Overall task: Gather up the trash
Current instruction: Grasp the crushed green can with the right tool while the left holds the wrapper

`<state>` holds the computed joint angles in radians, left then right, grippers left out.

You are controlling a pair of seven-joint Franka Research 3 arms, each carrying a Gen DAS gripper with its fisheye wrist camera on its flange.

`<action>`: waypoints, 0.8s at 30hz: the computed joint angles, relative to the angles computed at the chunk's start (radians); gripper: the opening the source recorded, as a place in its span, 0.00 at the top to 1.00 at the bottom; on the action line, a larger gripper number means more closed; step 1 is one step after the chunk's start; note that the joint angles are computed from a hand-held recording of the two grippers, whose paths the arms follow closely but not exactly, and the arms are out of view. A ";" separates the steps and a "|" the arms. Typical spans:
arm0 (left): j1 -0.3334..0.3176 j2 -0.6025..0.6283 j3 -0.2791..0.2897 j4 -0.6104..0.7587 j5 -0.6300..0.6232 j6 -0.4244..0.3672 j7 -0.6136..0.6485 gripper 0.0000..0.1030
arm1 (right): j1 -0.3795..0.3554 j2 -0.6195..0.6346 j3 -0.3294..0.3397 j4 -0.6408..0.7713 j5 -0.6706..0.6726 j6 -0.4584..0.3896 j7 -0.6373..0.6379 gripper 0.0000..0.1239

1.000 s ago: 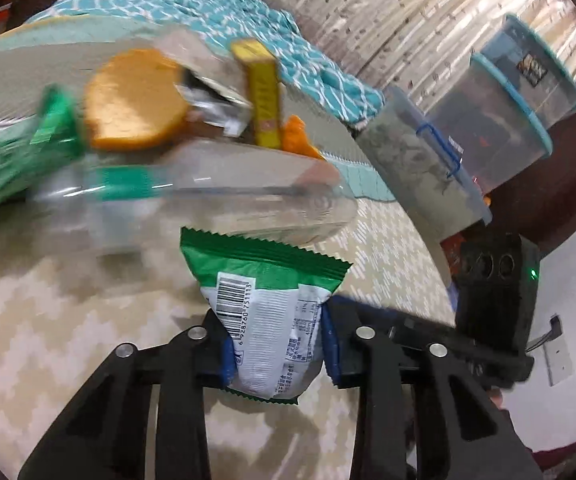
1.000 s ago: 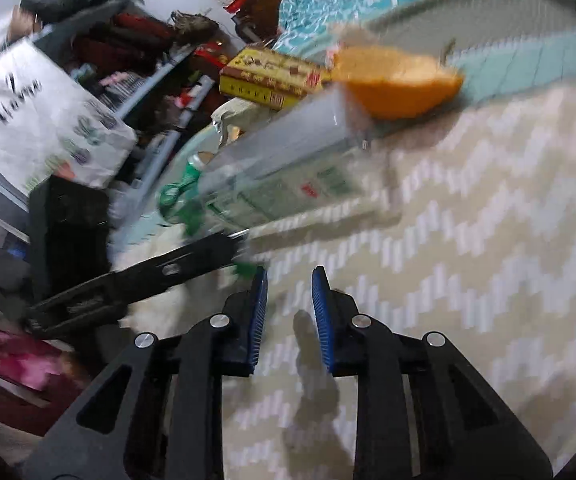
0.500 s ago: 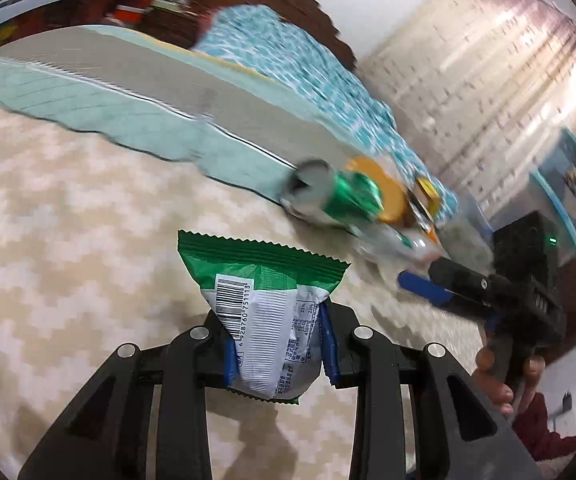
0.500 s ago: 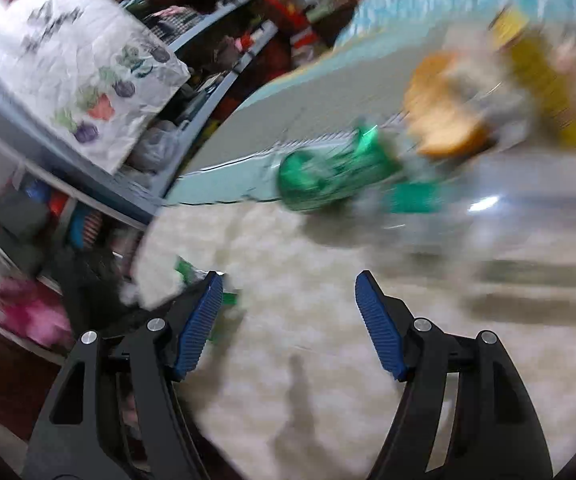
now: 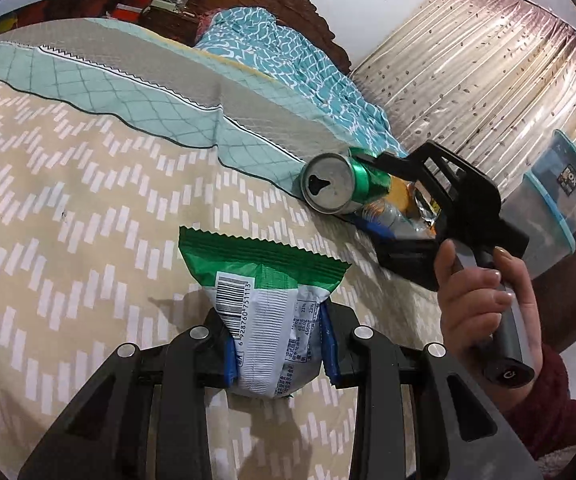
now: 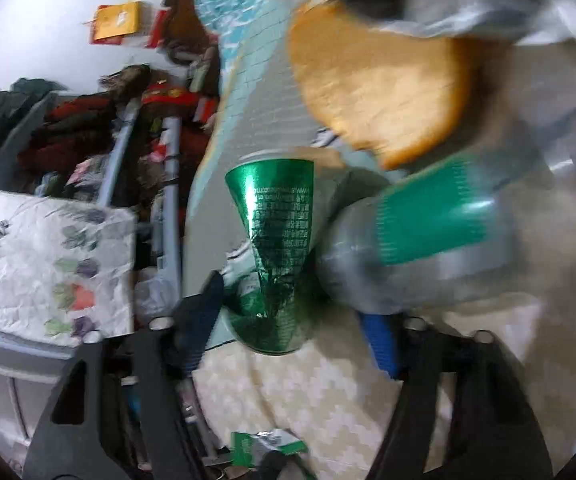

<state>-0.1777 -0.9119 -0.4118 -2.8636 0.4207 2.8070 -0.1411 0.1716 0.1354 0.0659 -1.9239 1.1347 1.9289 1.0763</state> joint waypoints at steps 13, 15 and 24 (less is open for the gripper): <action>-0.018 0.043 0.012 0.036 -0.002 0.010 0.014 0.72 | -0.114 -0.161 -0.131 -0.154 -0.169 -0.290 -0.438 0.67; -0.018 0.135 0.017 0.088 0.002 0.049 0.049 0.72 | -0.159 -0.144 -0.163 -0.139 -0.186 -0.317 -0.449 0.78; -0.110 0.645 0.058 0.474 -0.017 0.103 0.325 0.72 | -0.346 -0.020 -0.223 -0.015 -0.161 -0.403 -0.461 0.84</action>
